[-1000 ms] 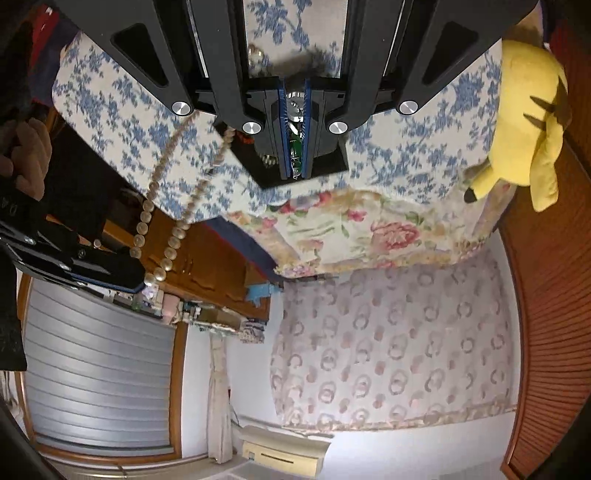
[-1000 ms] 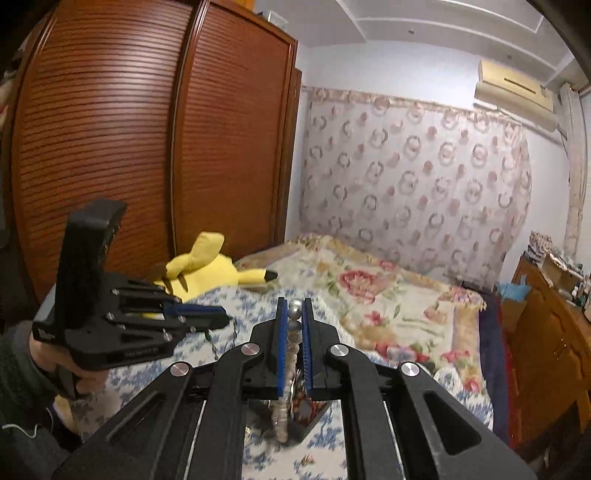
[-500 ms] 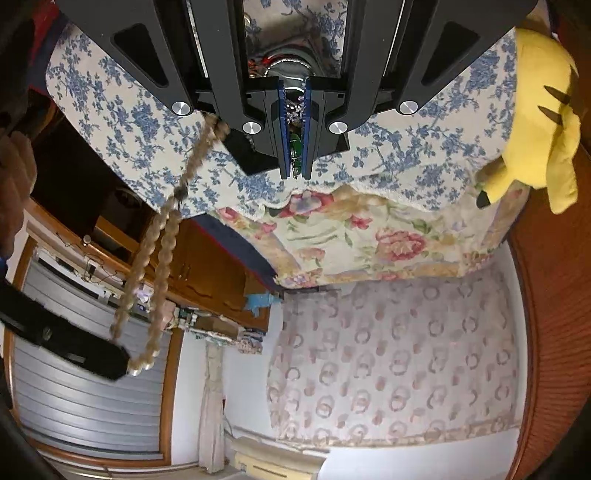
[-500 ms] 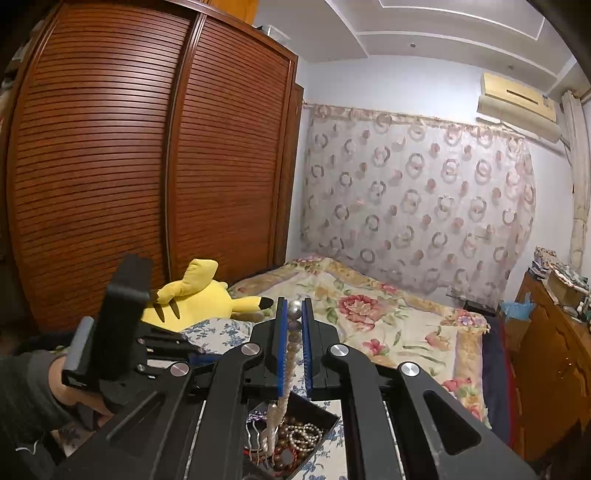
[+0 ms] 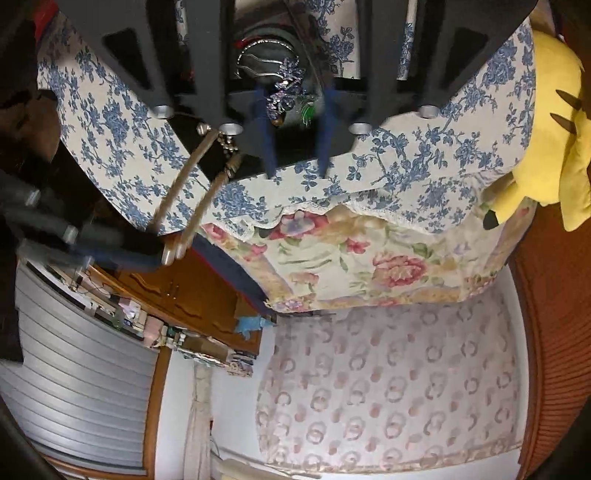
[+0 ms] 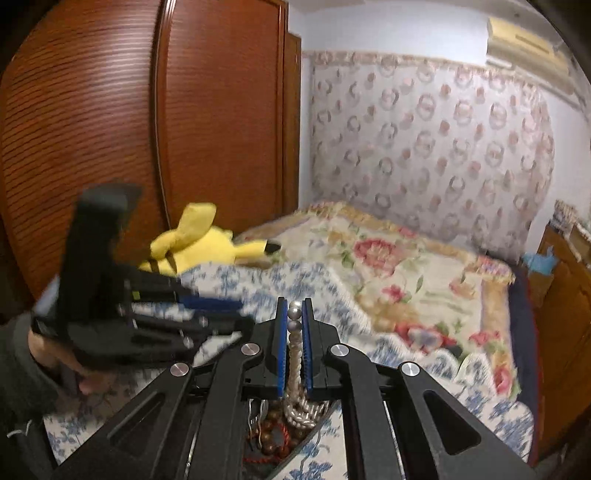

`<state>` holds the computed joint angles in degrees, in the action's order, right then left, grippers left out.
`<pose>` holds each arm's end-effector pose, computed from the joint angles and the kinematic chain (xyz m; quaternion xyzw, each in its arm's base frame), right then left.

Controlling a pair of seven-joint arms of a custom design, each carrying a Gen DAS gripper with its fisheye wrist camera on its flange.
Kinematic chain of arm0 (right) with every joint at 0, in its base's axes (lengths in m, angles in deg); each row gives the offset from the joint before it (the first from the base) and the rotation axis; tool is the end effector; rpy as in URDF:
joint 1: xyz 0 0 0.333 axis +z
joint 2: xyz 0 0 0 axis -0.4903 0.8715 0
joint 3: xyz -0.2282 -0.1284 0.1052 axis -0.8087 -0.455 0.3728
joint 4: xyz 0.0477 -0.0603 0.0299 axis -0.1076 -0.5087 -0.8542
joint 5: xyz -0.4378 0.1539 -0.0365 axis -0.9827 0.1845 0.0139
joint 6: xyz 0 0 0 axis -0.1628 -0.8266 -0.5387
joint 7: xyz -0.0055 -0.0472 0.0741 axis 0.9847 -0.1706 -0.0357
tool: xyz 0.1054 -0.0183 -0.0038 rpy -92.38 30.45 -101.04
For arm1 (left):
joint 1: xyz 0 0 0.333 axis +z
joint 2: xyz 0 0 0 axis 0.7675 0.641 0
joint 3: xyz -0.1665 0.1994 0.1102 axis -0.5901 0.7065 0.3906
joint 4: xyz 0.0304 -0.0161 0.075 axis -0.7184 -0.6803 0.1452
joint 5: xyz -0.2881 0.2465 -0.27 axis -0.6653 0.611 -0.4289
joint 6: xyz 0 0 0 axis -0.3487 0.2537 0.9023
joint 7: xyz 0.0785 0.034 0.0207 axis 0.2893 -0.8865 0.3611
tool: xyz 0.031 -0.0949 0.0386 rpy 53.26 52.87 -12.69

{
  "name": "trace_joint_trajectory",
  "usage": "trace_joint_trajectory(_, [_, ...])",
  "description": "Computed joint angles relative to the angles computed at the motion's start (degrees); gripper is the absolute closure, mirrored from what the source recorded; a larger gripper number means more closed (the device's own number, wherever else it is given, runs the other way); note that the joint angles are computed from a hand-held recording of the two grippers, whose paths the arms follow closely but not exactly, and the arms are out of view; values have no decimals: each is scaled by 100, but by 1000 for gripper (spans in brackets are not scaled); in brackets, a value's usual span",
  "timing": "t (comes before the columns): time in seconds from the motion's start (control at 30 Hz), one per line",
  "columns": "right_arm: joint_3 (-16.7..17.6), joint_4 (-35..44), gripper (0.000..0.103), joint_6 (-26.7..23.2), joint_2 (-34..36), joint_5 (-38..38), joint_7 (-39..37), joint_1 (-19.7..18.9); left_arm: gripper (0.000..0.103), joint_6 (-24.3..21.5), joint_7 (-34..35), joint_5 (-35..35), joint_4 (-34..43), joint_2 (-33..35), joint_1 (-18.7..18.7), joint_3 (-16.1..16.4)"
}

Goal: Organize jewelry
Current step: 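Open both tools to release the pendant and pearls into the box, then grasp the gold pearl ring with the left tool while the right tool grasps the gold earring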

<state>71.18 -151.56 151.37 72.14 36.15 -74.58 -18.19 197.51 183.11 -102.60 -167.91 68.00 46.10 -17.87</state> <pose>0.6710 0.1626 0.4792 -0.8130 0.3224 -0.1758 0.4519 0.6508 -0.1185 0.4503 -0.5790 0.6908 -0.3677 0.2288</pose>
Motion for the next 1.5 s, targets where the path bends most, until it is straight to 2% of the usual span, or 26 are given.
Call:
trace_joint_trajectory(0.07, [10,-8,94,27,87,-143,90,14,68,27,-100,119,-21,1,3,9])
trace_joint_trajectory(0.2, [26,-12,93,-11,170,-141,205,-45,51,65,-369,401,-172,-100,13,36])
trace_joint_trajectory(0.4, [-64,-497,91,-87,-148,-167,339,-122,19,195,-1062,1204,-640,-414,29,101])
trace_joint_trajectory(0.47, [-132,-751,81,-54,-291,-289,439,-119,13,263,-1117,1245,-830,-540,-4,128])
trace_joint_trajectory(0.5, [-164,-861,72,-35,-356,-318,459,-116,10,287,-1191,1326,-939,-604,1,135])
trace_joint_trajectory(0.53, [-188,-986,71,-6,-421,-366,499,-104,8,288,-1307,1447,-1020,-654,18,130])
trace_joint_trajectory(0.67, [-293,-1595,71,118,-720,-807,695,-37,8,208,-1652,1773,-1414,-918,34,132])
trace_joint_trajectory(0.8, [-347,-1992,71,220,-875,-1268,905,63,8,134,-1443,1548,-1742,-1161,-146,306])
trace_joint_trajectory(0.97, [-376,-2234,71,308,-936,-1625,1050,175,8,27,-1228,1343,-1944,-1304,-299,419])
trace_joint_trajectory(1.23, [-386,-2212,71,393,-847,-2039,1342,244,8,-166,-1119,1297,-2081,-1348,-385,367])
trace_joint_trajectory(1.27, [-386,-2214,74,400,-849,-2047,1319,248,8,-184,-1100,1278,-2076,-1343,-398,365])
trace_joint_trajectory(1.3, [-390,-2215,85,389,-850,-2021,1273,255,8,-197,-1057,1233,-2080,-1339,-431,370])
trace_joint_trajectory(1.5, [-427,-2269,86,377,-922,-1889,1162,264,8,-308,-853,1045,-2018,-1244,-578,334])
